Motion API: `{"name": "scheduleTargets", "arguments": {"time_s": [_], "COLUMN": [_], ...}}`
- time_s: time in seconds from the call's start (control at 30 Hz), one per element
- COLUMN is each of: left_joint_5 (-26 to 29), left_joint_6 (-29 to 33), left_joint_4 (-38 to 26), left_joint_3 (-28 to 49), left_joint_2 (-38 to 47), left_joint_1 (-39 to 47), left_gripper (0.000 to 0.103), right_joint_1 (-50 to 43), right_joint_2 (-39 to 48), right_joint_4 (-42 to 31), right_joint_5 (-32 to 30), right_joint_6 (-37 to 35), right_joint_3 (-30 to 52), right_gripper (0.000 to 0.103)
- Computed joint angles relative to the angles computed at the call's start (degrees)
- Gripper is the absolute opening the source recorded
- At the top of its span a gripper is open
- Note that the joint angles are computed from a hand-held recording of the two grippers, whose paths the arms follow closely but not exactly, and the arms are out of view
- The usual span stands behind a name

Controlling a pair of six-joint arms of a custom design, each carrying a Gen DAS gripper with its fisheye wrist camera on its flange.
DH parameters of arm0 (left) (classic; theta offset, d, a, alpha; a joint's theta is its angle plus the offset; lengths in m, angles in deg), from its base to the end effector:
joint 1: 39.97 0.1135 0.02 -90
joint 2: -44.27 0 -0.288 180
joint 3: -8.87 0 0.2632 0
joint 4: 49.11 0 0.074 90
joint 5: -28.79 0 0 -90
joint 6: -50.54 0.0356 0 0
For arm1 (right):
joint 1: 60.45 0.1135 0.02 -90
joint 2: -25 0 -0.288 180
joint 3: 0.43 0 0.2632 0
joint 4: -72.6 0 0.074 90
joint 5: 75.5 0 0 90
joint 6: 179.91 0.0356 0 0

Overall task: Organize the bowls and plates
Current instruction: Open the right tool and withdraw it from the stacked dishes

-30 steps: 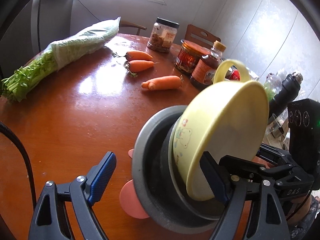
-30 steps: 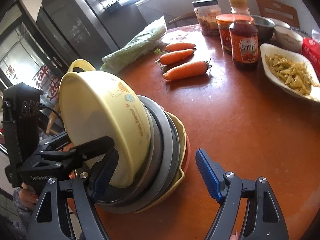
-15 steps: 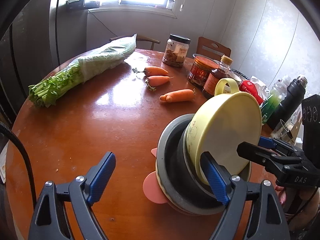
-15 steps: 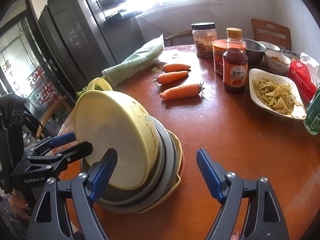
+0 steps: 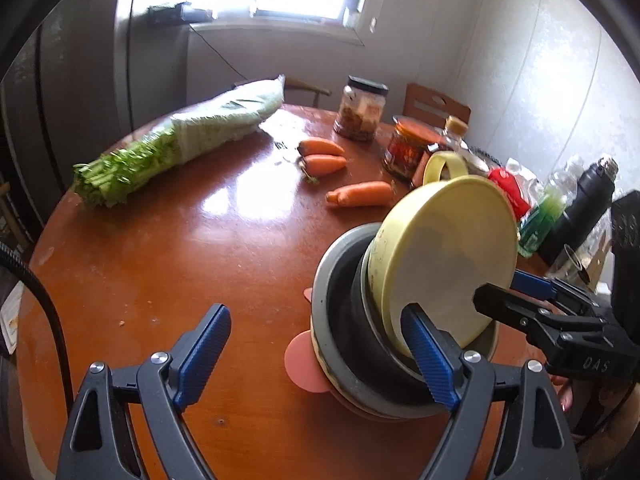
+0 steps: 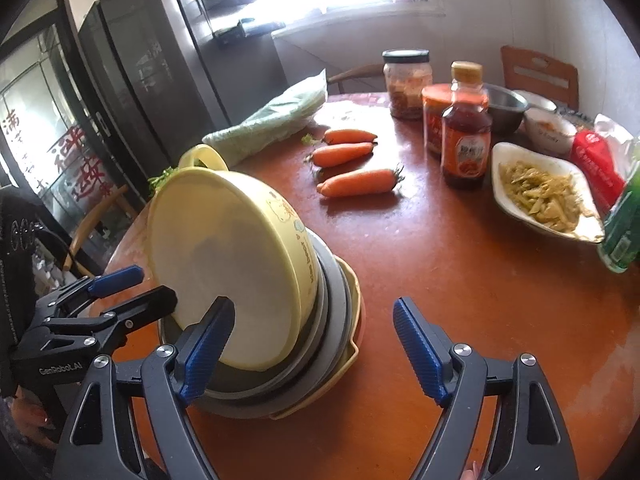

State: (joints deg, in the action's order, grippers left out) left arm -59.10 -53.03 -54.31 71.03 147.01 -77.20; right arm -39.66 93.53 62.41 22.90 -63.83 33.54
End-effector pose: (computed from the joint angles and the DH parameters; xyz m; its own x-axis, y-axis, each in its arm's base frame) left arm 0.2857 -0.2187 0.1447 -0.7013 0.2384 -0.6718 0.4737 0.8601 -0.1893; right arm 0.1972 0.0693 0.1553 -0.7029 0.1983 -0.6831 0.0611 0.9736 0.2198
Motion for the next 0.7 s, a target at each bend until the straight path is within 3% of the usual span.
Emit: {"name": "scheduleTargets", "arguments": {"time_s": [0.27, 0.7], "left_joint_5": [-9.17, -17.47], "left_joint_6": [-1.76, -7.6], "left_joint_4": [2.72, 7.98], "left_joint_3": [-6.57, -18.93], "left_joint_2": [-7.48, -15.7], "left_joint_1": [-3.84, -12.47], "left_gripper": [0.089, 0.093], "right_joint_1": [17.53, 42.54], "right_joint_2": [-12.26, -16.86], "right_joint_4": [-7.77, -24.14], "right_joint_5": [22.62, 41.57], "right_joint_6": [6.39, 29.74], "right_joint_3": [-2.4, -4.19], "right_gripper": [0.086, 0.086]}}
